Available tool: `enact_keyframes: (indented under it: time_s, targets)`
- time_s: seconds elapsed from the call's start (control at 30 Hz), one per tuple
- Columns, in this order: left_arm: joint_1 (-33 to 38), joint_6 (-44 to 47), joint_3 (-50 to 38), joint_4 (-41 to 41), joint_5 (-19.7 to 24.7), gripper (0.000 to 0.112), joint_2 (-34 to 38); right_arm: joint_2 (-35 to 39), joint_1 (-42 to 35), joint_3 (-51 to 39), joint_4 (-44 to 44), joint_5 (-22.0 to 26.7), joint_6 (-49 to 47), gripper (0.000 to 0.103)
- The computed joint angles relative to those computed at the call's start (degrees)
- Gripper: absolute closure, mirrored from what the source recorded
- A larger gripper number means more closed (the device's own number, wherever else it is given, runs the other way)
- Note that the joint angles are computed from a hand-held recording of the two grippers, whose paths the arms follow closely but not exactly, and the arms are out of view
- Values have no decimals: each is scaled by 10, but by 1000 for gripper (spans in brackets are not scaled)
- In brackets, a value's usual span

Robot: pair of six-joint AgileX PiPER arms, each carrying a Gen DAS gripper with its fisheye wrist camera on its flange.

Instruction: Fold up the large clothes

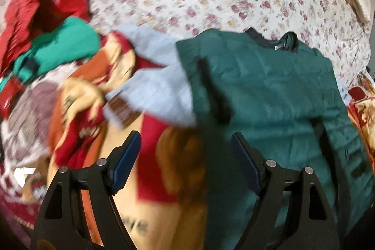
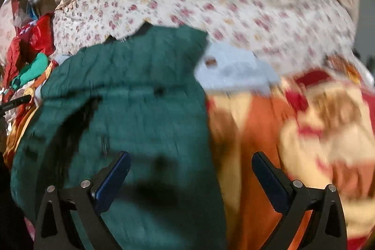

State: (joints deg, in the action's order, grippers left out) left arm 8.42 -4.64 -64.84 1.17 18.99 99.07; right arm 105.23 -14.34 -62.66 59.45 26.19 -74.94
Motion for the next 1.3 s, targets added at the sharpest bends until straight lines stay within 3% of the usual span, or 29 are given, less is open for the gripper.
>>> enact_keyframes:
  time_s: [0.2,0.3,0.4,0.53,0.6,0.73,0.83,0.97,1.1,1.3]
  targets:
    - [16,46,161,-17,-6,33,-153,-42,-135,97,125,116,-165,0]
    - [34,106,202,-69,-12,33,-183,-56,-202,129,139,192,-205,0]
    - [50,153,237,-117,-34,33,-185,-63,-225,155,135,217,-241,0]
    - [76,250,268,-232,-49,33,-180,-51,-209,146,89,237,-230,5]
    - [86,289,285,-274,-57,33,-187,-41,-185,134,59,242,-214,19]
    - [117,401,305,-384,-51,33,-192,-13,-143,107,32,232,-180,19]
    - [130,419,309,-401,-44,33,-200,2,-125,92,25,232,-162,19]
    - [138,433,323,-402,-33,33,-223,1,-97,93,-10,126,-70,20]
    - [158,503,340,-460,22,33,-238,25,-111,71,-36,181,-53,20]
    - [152,686,371,-619,115,33,-237,2,-108,103,20,194,-150,20]
